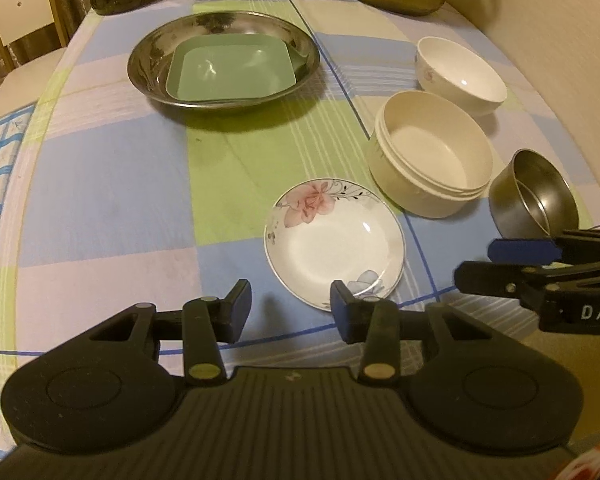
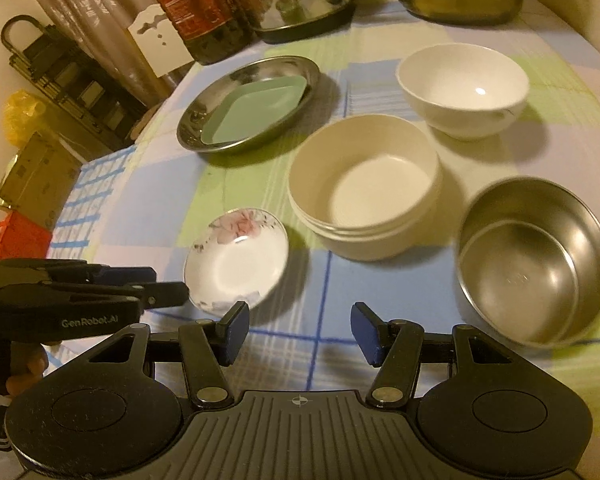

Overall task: Organize plates and bowls
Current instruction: 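Grasp the rim of the white floral saucer with the right gripper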

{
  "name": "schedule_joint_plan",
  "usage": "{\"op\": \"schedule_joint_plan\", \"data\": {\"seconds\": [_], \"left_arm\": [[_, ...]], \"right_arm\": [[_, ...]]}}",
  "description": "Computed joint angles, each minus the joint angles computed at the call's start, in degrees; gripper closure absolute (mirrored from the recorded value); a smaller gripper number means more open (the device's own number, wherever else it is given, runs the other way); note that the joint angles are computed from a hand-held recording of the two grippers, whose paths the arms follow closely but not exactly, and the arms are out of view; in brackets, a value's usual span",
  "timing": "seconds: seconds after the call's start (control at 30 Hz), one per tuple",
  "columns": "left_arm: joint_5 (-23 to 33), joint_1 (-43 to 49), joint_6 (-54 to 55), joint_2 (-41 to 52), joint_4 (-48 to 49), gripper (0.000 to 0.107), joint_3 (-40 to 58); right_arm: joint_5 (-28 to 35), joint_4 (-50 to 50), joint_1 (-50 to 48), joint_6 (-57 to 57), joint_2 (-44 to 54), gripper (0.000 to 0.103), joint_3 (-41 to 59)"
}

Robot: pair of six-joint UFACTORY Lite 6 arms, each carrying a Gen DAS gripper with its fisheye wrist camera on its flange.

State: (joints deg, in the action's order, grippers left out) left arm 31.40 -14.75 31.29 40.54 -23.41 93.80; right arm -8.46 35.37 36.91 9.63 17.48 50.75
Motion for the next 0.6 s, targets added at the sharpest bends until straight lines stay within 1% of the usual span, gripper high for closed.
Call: {"op": "schedule_joint_plan", "data": {"seconds": [0.07,0.13,0.23,0.37,0.43,0.47,0.53,0.57,0.6], "left_arm": [[0.8,0.3,0.0,1.7,-0.7,0.071,1.7],[2.0,0.7,-0.2,3.6,-1.1,0.074,3.8],[3.4,1.3,-0.6,6.1,-1.8,0.075,6.9],[5.4,1.7,-1.8,8.9,-1.5,0.077,10.6],[6.1,1.7,-2.3,10.0,-1.2,0.078,12.0],[6.3,1.7,-2.4,10.5,-1.3,0.081,12.7],[6.8,1.7,-2.2,11.3,-1.6,0.083,13.5],[7.0,1.7,-2.1,11.6,-1.7,0.085,13.9],[7.2,1.8,-1.8,11.9,-2.1,0.088,14.3]], "right_arm": [[-0.5,-1.0,0.1,0.2,2.7,0.048,2.2],[-0.5,-1.2,0.1,-0.4,5.9,0.057,5.1],[-0.4,-0.2,-0.2,-1.9,9.8,0.066,8.6],[-0.5,2.9,-0.7,-5.7,13.6,0.070,12.4],[-0.1,1.9,-1.2,-4.9,15.4,0.074,14.2],[0.0,1.5,-1.3,-4.8,16.1,0.076,14.9],[0.1,2.8,-1.5,-6.7,17.6,0.085,16.6],[0.2,2.4,-1.6,-6.5,18.1,0.088,17.1],[0.1,0.2,-1.6,-4.5,18.4,0.093,17.4]]}}
